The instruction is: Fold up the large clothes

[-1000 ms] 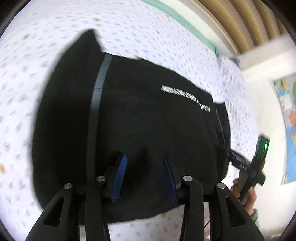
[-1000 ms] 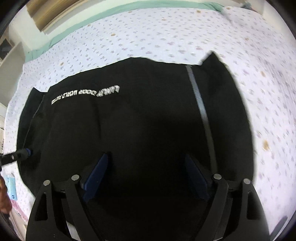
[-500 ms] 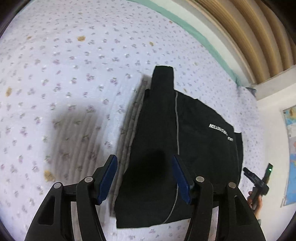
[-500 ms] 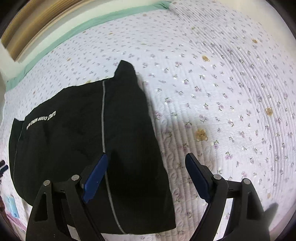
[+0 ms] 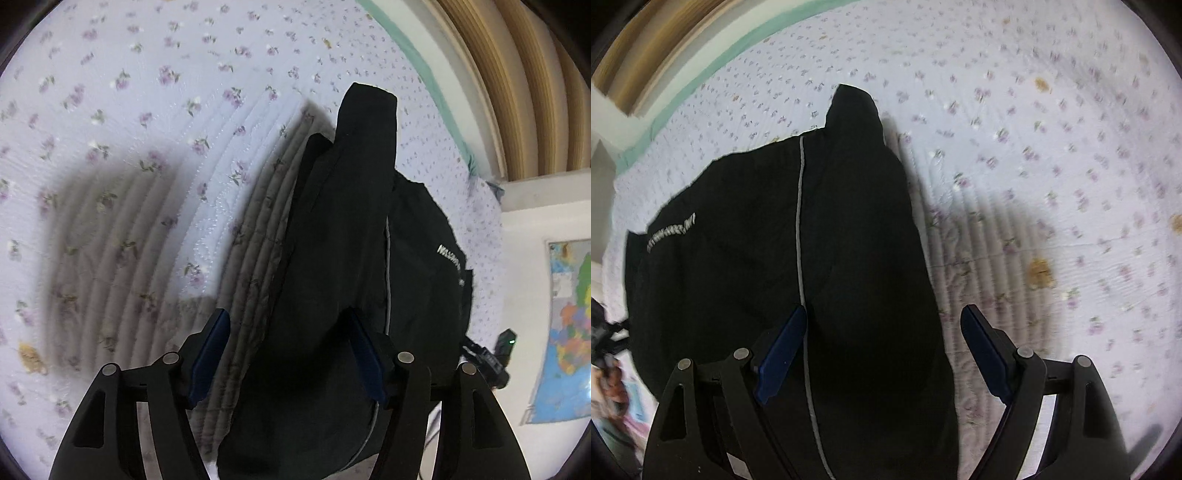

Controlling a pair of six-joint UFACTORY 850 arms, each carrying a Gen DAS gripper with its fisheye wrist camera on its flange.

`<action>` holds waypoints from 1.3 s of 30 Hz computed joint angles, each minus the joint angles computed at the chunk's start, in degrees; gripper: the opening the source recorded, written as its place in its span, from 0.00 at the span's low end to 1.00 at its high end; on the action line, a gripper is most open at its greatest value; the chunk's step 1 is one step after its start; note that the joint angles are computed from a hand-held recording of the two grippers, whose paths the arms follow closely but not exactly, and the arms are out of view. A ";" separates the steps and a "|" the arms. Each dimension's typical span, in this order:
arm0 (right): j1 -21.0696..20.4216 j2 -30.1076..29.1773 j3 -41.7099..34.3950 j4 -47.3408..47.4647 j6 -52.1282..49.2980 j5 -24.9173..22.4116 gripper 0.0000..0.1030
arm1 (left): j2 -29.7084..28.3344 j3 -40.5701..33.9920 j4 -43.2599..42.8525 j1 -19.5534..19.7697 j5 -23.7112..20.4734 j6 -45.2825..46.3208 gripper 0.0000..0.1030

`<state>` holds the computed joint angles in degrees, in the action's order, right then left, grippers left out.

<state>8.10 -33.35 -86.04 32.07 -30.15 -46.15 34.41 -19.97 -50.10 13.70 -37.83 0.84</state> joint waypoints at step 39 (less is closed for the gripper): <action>3.21 -7.39 -4.78 13.38 -11.37 -8.86 0.66 | -12.21 -4.67 -18.46 -11.91 8.13 17.64 0.43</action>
<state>11.31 -40.74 -90.82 45.45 -41.52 -55.01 22.21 -24.63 -68.56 1.80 -29.70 18.48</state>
